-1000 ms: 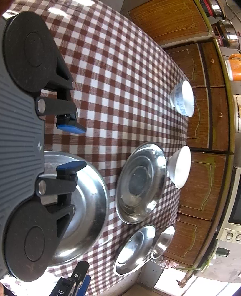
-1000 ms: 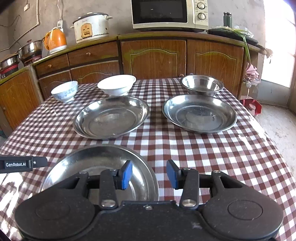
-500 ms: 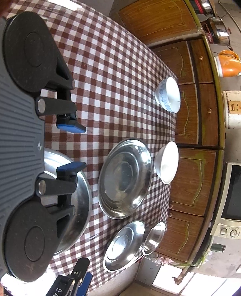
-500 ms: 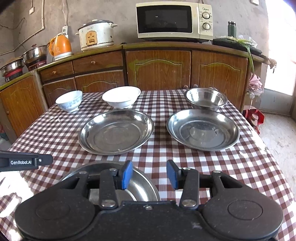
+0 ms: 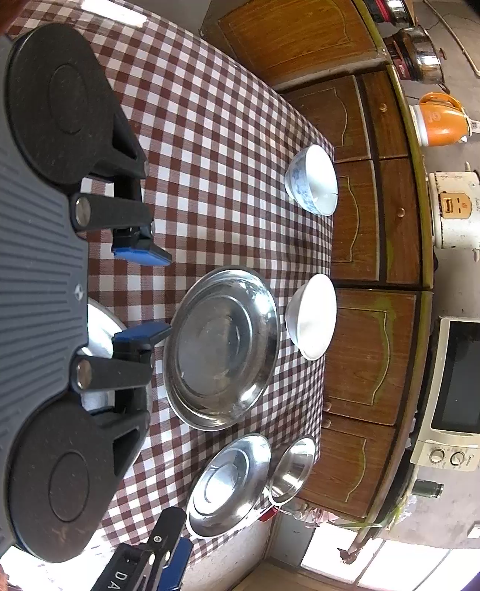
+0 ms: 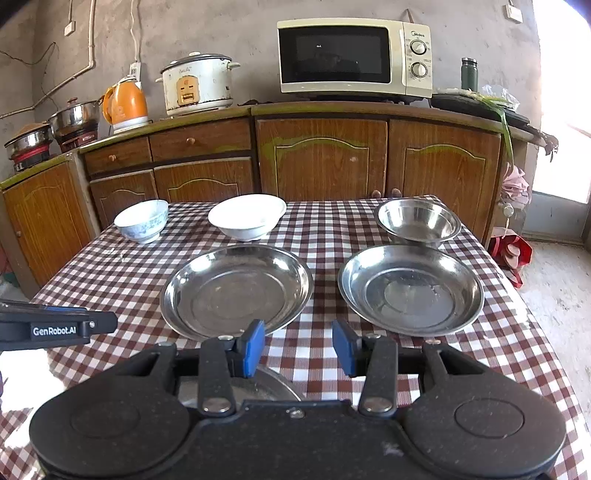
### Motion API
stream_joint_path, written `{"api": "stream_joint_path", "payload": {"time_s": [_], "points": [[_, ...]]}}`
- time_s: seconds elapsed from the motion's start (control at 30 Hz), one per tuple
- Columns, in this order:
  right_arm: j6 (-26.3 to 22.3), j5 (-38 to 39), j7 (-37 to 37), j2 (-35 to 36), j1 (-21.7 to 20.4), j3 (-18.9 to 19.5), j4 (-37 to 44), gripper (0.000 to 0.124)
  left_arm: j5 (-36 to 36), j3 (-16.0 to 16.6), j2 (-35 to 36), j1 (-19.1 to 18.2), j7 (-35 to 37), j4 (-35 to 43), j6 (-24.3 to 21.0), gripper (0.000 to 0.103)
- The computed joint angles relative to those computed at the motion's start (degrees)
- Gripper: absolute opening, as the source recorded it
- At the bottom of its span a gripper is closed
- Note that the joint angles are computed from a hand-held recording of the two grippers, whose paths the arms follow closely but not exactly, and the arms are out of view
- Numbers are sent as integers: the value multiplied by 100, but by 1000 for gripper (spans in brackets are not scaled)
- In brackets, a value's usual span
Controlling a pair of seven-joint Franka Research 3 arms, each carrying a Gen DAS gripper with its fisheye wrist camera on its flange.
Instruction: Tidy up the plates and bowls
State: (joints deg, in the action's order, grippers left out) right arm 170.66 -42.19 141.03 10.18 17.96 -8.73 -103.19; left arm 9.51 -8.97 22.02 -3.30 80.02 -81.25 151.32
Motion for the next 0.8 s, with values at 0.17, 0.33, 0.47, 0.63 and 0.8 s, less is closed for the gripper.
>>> {"api": "stream_joint_path", "payload": {"time_s": [0.17,0.33,0.47,0.63,0.8], "points": [[-41,179,-169,107,-6,14,146,51,13,6,186,-18,-3,315,-115,36],[-79,479,-441,257,17,-3,315,51,-5,6,363,-33,7,600,-227,36],[-122,793,-733,409,43,-30,484,51,-1,17,537,-56,-1,869,-360,36],[-176,1188,-1083,605,89,-85,712,52,1,36,813,-88,7,1308,-595,36],[-197,1573,-1502,831,131,-135,966,58,34,71,1132,-143,28,1812,-846,36]]}}
